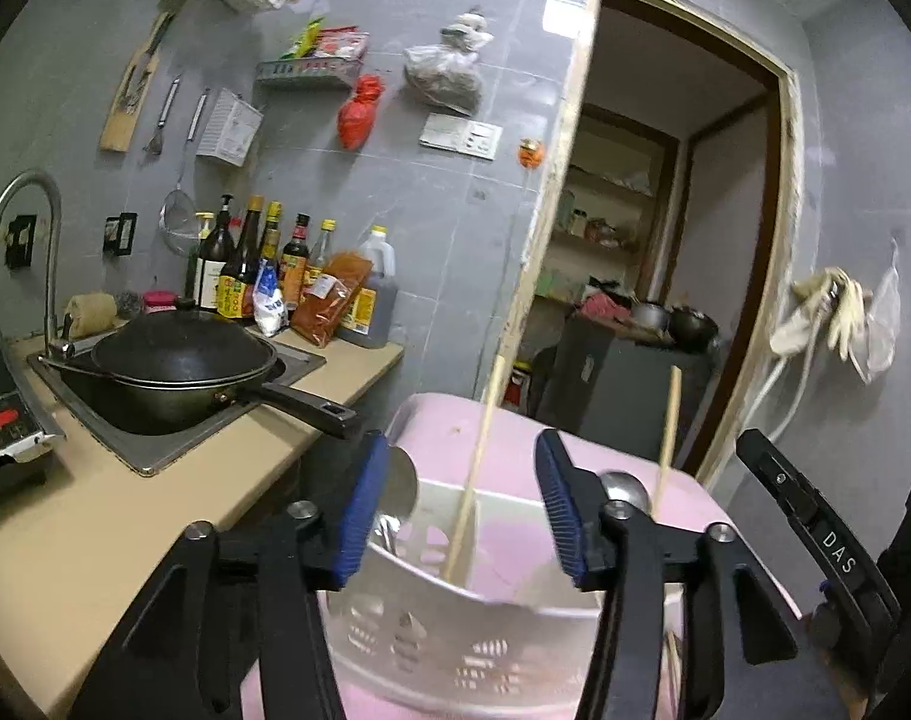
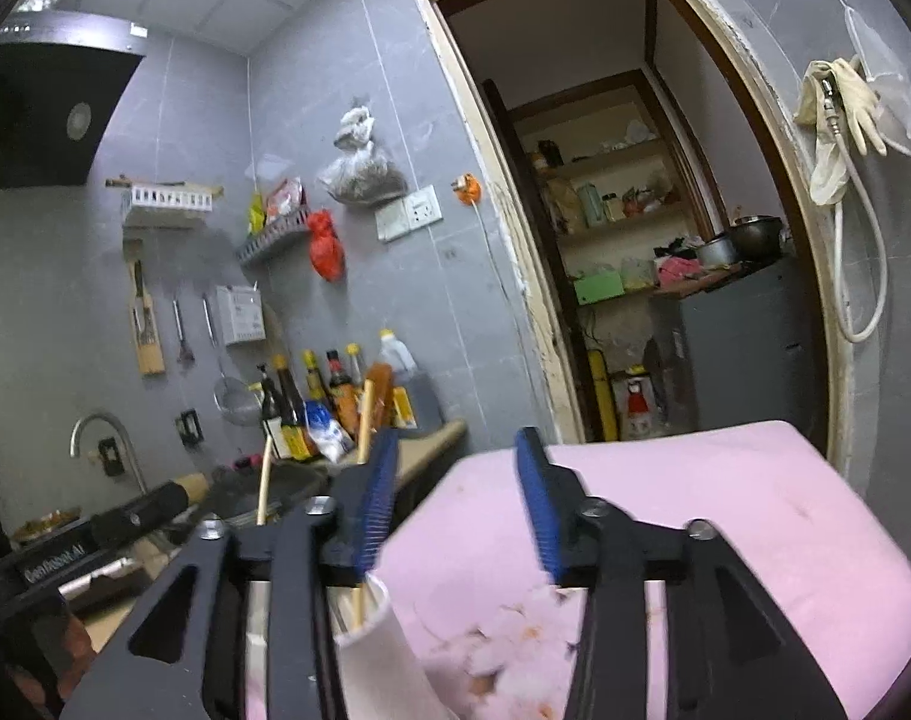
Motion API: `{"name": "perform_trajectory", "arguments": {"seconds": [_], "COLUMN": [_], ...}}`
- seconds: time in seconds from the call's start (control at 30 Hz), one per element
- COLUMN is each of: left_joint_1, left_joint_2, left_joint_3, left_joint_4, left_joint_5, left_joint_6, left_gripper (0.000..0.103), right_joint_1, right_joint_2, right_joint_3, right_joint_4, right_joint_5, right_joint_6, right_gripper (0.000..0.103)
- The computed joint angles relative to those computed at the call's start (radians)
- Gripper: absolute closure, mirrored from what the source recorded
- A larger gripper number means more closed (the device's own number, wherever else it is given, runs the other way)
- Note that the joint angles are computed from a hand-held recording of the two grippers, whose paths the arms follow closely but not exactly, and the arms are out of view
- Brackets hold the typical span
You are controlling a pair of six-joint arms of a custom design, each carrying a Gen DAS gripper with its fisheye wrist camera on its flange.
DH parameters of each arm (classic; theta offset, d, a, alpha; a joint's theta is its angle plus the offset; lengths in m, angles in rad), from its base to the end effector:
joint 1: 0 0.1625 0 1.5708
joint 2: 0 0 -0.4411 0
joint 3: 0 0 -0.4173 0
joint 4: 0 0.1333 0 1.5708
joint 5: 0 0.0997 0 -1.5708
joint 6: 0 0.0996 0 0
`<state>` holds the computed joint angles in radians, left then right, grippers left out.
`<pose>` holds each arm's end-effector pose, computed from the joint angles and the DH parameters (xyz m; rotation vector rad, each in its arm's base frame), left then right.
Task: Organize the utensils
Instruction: 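Drop the chopsticks into the holder by opening both grippers, then move the right gripper to the gold spoon while the left gripper returns to a chopstick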
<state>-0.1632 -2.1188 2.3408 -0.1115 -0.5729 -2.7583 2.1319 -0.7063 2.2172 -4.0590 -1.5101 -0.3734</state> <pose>-0.1464 -0.1958 0.3540 0.0627 1.8089 -1.7373 0.3834 -0.3481 0.0593 -1.2339 2.3506 -1.3975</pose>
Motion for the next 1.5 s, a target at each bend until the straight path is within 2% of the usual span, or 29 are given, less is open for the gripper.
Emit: {"name": "perform_trajectory", "arguments": {"seconds": [0.07,0.13,0.2,0.27,0.4,0.5,0.63,0.77,0.97,1.13,1.3,1.5], "left_joint_1": [-0.013,-0.028,-0.044,-0.072,-0.095,-0.095,-0.081,-0.047,0.042,0.137,0.211,0.291], "left_joint_2": [-0.007,-0.010,-0.012,-0.017,-0.004,0.024,0.048,0.052,0.053,0.104,0.161,0.214], "left_joint_3": [0.006,0.012,0.024,0.038,0.066,0.074,0.095,0.125,0.171,0.194,0.207,0.213], "left_joint_4": [-0.040,-0.072,-0.114,-0.139,-0.199,-0.254,-0.377,-0.552,-0.860,-1.109,-1.291,-1.479], "left_joint_5": [-0.005,-0.011,-0.012,-0.018,-0.012,-0.009,0.009,0.036,0.062,0.065,0.051,0.018], "left_joint_6": [0.039,0.068,0.104,0.120,0.134,0.170,0.286,0.448,0.732,0.948,1.103,1.288], "left_gripper": [0.046,0.041,0.036,0.028,0.018,0.016,0.015,0.015,0.015,0.015,0.015,0.015], "right_joint_1": [-0.005,-0.013,-0.025,-0.035,-0.057,-0.077,-0.100,-0.122,-0.164,-0.206,-0.227,-0.254], "right_joint_2": [-0.027,-0.060,-0.094,-0.122,-0.167,-0.196,-0.238,-0.291,-0.338,-0.368,-0.377,-0.383], "right_joint_3": [0.025,0.054,0.081,0.101,0.143,0.180,0.220,0.252,0.277,0.289,0.283,0.269], "right_joint_4": [0.013,0.023,0.035,0.038,0.033,0.021,0.026,0.063,0.094,0.138,0.198,0.293], "right_joint_5": [-0.008,-0.011,-0.008,-0.009,-0.008,0.000,0.006,0.000,-0.045,-0.084,-0.166,-0.226], "right_joint_6": [-0.020,-0.043,-0.055,-0.048,-0.047,-0.086,-0.151,-0.231,-0.314,-0.337,-0.363,-0.367], "right_gripper": [0.052,0.044,0.015,0.007,0.000,0.000,0.000,0.000,0.000,0.000,0.000,0.000]}}
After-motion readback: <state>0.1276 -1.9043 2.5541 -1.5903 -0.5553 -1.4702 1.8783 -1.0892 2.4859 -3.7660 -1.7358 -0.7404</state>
